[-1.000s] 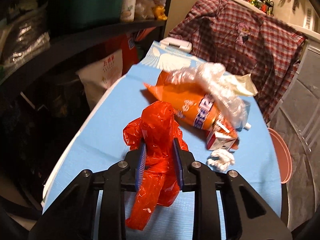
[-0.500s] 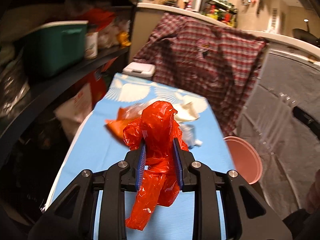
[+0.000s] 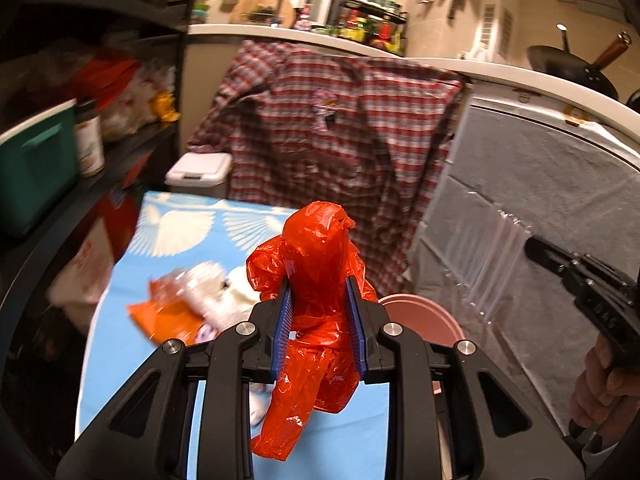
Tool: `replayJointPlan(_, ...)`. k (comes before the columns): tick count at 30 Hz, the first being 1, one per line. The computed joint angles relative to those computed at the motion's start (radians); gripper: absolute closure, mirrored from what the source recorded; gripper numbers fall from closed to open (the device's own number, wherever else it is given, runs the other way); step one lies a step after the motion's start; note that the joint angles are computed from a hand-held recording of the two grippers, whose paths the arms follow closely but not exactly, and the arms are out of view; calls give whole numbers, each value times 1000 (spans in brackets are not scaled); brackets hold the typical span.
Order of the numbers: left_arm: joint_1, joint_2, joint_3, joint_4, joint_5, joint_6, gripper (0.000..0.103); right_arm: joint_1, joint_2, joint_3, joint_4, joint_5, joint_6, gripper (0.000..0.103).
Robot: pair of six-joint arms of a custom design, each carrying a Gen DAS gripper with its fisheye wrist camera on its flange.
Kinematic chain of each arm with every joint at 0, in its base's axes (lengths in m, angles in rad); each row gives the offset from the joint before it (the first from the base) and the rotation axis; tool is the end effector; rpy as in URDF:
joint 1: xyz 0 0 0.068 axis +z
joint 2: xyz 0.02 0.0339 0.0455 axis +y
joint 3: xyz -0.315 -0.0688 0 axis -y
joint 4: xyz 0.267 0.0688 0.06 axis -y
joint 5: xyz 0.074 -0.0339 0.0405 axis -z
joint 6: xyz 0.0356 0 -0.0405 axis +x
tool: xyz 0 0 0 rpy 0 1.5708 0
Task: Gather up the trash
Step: 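Carry the red bag over the pink bucket and open the left gripper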
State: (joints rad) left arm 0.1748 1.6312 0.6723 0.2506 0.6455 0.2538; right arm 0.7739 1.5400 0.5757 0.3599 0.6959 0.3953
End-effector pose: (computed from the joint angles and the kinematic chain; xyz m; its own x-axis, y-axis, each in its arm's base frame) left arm 0.3182 0.0344 0.1772 -0.5420 0.1079 -0.8334 0.4619 0.8667 -0.1881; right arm 0.2270 0.1900 0.1856 -0.4364 -0.0132 -0.8997 0.0096 0.9998 -0.0193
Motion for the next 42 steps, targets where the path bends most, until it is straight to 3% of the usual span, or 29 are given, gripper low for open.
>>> replayJointPlan(17, -296, 190, 44, 241, -88, -119, 77, -192, 95, -119, 135, -66, 49, 103)
replayJointPlan(38, -452, 360, 137, 206, -182, -87, 76, -349, 256, -127, 244, -186, 52, 103)
replayJointPlan(42, -472, 377, 159, 201, -194, -99, 71, -363, 261, -128, 243, -194, 72, 99)
